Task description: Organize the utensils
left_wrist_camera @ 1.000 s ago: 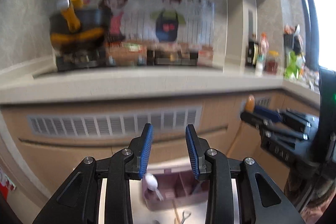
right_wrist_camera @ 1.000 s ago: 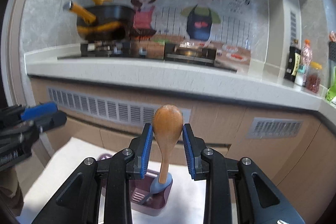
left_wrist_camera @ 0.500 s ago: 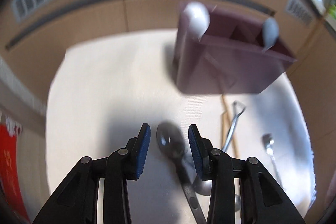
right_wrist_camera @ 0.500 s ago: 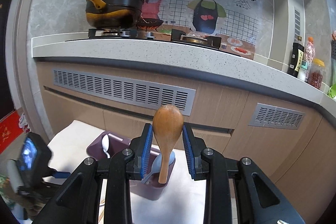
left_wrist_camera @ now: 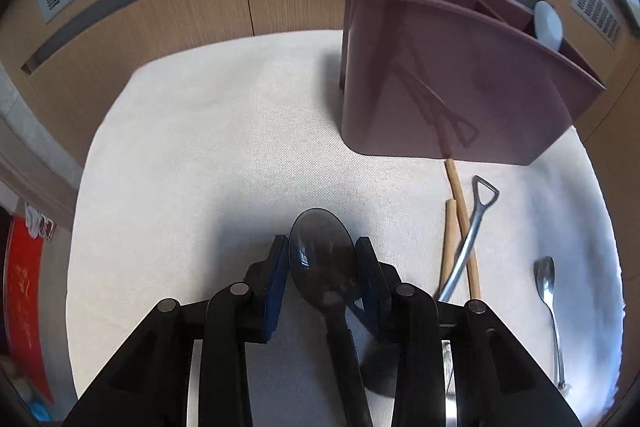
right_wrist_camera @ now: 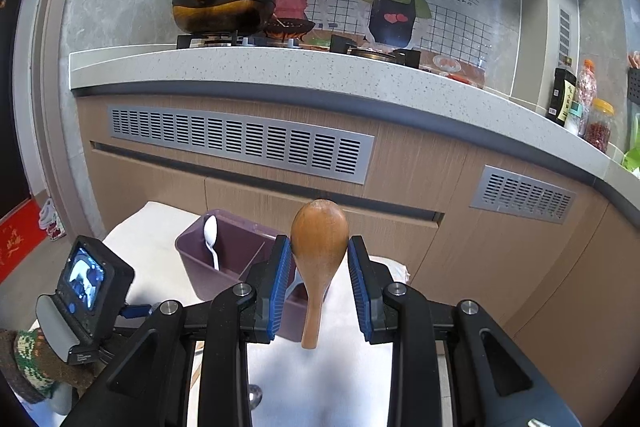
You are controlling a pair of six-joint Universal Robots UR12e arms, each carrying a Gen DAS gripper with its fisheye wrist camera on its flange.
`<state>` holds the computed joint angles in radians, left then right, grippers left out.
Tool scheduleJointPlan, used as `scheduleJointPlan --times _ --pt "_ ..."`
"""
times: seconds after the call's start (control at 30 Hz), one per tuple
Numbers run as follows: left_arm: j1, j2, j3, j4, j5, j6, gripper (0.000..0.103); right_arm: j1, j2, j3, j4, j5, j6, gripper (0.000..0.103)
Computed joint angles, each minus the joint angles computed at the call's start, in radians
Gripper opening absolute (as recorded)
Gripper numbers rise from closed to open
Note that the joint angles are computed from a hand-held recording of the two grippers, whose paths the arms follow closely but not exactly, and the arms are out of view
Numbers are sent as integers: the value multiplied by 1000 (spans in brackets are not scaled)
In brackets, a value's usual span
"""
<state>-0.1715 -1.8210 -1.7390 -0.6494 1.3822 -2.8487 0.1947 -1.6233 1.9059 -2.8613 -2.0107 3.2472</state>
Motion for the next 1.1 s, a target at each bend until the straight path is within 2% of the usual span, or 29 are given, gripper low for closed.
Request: scheduleJointPlan --times 0.1,0.2,0.33,0.43,0.5,0.57,0.63,0.77,0.93,1.1 --pt "13 38 -43 66 -37 13 34 5 -19 14 4 -7 7 27" --pt "37 86 -82 141 -115 13 34 13 -32 19 -1 -21 10 27" --pt "68 156 -123 302 -206 12 34 28 -43 13 -38 -55 2 27" --pt "80 183 -110 398 -279 -13 34 34 -41 -10 -84 -71 -17 27" --pt "82 182 -75 478 -331 -63 34 34 -32 -33 -123 -81 -29 27" --pt "82 166 -38 575 -364 -123 34 29 -19 -61 -153 -75 -44 27" --pt "72 133 17 662 -366 -180 34 22 -5 -82 -167 -68 -48 27" --pt "46 75 90 761 -369 -258 35 2 34 -118 -168 -44 -49 27" --pt "18 -8 136 822 -323 -277 35 -27 79 -127 -128 8 -16 27" --pt "7 -83 158 817 -335 -283 35 -53 119 -128 -88 70 7 27"
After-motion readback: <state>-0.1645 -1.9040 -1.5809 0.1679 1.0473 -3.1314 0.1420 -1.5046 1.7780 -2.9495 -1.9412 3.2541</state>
